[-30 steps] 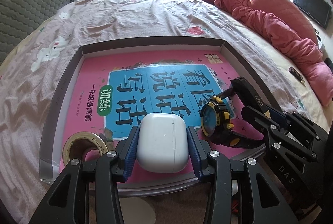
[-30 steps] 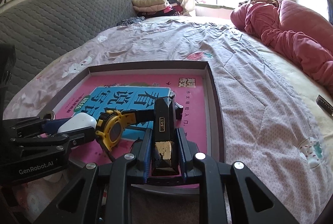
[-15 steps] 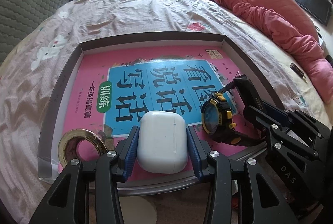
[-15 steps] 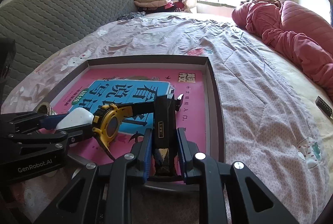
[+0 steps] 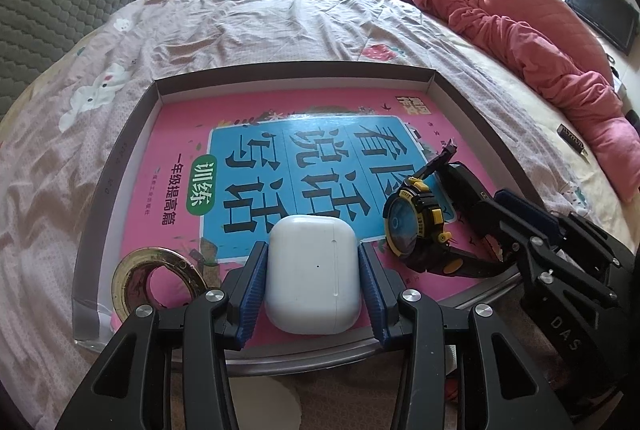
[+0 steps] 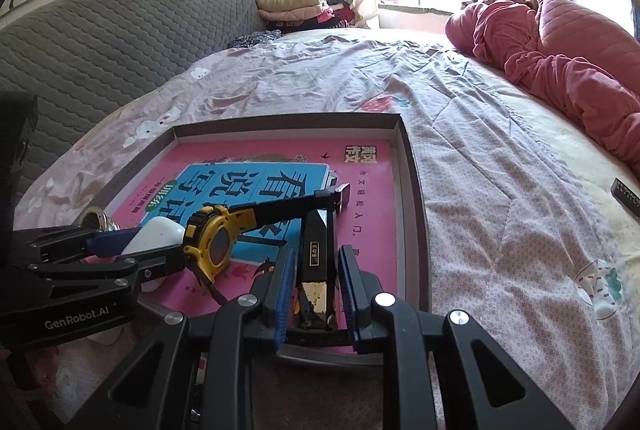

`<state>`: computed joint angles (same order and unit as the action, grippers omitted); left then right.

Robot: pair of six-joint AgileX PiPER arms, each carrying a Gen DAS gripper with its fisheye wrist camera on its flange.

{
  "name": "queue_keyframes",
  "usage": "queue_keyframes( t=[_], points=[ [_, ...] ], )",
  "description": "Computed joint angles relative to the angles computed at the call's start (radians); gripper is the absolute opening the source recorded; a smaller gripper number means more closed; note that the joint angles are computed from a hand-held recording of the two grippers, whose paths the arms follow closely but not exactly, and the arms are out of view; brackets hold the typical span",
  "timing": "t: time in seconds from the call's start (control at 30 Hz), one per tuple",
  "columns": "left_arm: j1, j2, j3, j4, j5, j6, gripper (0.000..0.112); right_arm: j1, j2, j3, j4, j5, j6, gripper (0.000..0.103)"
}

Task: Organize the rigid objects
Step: 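Lower the earbud case and stick onto the pink book and open both tools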

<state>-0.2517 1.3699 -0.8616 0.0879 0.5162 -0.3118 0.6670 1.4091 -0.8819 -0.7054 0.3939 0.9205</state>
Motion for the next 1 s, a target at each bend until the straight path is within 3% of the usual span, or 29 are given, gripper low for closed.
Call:
queue_keyframes(
  t=[0.17, 0.3, 0.77, 1.0],
  points=[
    [-0.001, -0.004, 0.004, 0.003, -0.001, 0.000, 0.046, 0.003, -0.019, 0.013, -0.054, -0.026, 0.054, 0.023],
    [0.003, -0.006, 0.006, 0.007, -0.002, 0.001, 0.046, -0.025, -0.023, 0.017, 0.055, -0.059, -0.043, 0.023],
    [0.015, 0.004, -0.014, -0.044, 0.017, 0.041, 0.046, -0.050, -0.043, 0.036, 0.045, -0.083, -0.009, 0.024],
    [0.010, 0.006, -0.024, -0.031, 0.033, 0.029, 0.049, -0.060, -0.051, 0.046, 0.033, -0.091, 0.018, 0.035]
  ],
)
